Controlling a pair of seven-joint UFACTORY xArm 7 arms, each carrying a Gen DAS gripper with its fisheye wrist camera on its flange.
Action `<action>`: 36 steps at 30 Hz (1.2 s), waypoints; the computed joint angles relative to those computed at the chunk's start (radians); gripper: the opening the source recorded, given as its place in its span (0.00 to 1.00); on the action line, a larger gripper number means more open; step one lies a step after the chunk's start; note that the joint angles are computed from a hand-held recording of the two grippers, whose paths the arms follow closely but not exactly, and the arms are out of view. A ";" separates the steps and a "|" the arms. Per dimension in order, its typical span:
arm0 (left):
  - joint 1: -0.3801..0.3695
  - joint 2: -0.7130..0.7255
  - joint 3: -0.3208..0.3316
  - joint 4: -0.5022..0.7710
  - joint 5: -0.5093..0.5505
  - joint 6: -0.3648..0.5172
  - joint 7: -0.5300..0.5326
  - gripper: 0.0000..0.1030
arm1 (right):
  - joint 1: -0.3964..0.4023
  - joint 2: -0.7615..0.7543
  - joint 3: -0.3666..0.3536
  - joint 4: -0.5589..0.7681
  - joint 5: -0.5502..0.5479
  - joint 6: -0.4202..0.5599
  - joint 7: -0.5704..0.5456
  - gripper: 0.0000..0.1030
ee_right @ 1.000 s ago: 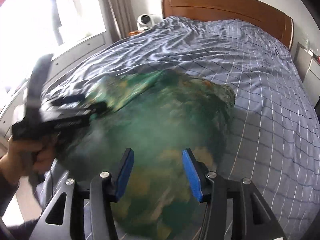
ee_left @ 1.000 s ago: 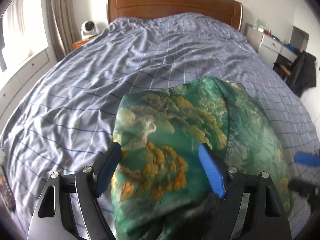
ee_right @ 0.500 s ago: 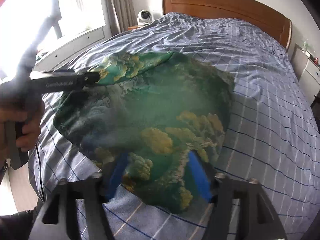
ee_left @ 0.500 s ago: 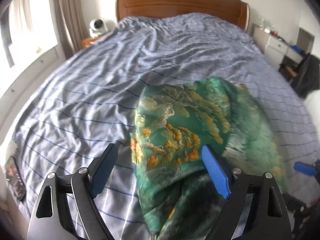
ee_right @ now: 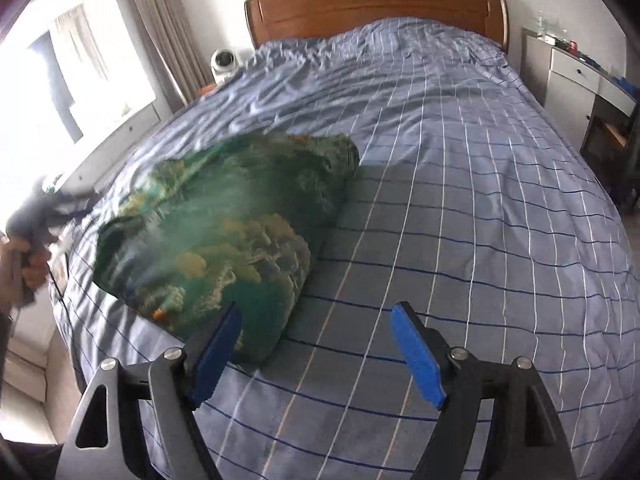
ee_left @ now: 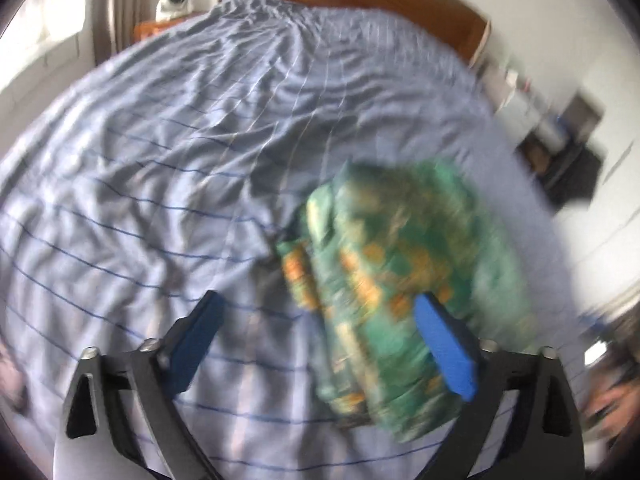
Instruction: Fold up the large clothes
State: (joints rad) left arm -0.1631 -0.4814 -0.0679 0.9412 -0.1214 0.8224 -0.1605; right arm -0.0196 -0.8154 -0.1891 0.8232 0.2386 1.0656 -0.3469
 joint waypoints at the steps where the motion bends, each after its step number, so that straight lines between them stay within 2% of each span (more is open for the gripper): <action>1: 0.000 -0.004 -0.008 -0.004 0.035 0.009 0.010 0.98 | 0.004 -0.019 -0.005 -0.007 0.008 -0.007 -0.008 0.77; 2: 0.003 -0.014 -0.026 -0.010 0.058 0.018 0.023 0.98 | 0.009 -0.039 -0.007 -0.014 0.014 -0.016 -0.017 0.77; 4: -0.017 -0.033 -0.019 -0.023 0.041 0.011 0.044 0.98 | 0.024 -0.074 -0.011 -0.029 0.026 -0.036 -0.040 0.77; 8: -0.061 -0.035 0.043 -0.009 -0.104 -0.002 0.061 0.97 | 0.056 -0.105 -0.035 -0.044 0.057 -0.057 -0.074 0.77; 11: -0.097 -0.008 0.089 0.027 -0.223 0.010 0.110 0.97 | 0.046 -0.098 -0.032 -0.052 0.044 -0.049 -0.073 0.77; 16: -0.082 0.054 0.066 0.106 -0.242 0.048 0.121 0.97 | 0.067 -0.098 -0.062 -0.053 0.090 -0.027 -0.080 0.77; 18: -0.083 0.081 0.061 0.138 -0.251 0.051 0.142 0.97 | 0.075 -0.074 -0.062 -0.041 0.098 -0.020 -0.088 0.77; 23: -0.095 0.173 0.073 0.228 -0.352 0.096 0.202 0.96 | 0.084 0.018 -0.074 0.019 0.143 -0.003 -0.074 0.77; 27: -0.081 0.249 0.091 0.288 -0.475 0.160 0.250 0.95 | 0.074 0.114 -0.092 0.092 0.192 0.035 -0.038 0.77; 30: -0.057 0.285 0.093 0.282 -0.559 0.188 0.290 0.95 | 0.072 0.161 -0.102 0.125 0.239 0.053 -0.045 0.77; 34: -0.027 0.291 0.070 0.230 -0.574 0.168 0.307 0.95 | 0.073 0.217 -0.124 0.139 0.334 0.083 -0.055 0.77; 36: -0.008 0.279 0.055 0.197 -0.510 0.150 0.269 0.95 | 0.071 0.243 -0.131 0.128 0.392 0.084 -0.069 0.77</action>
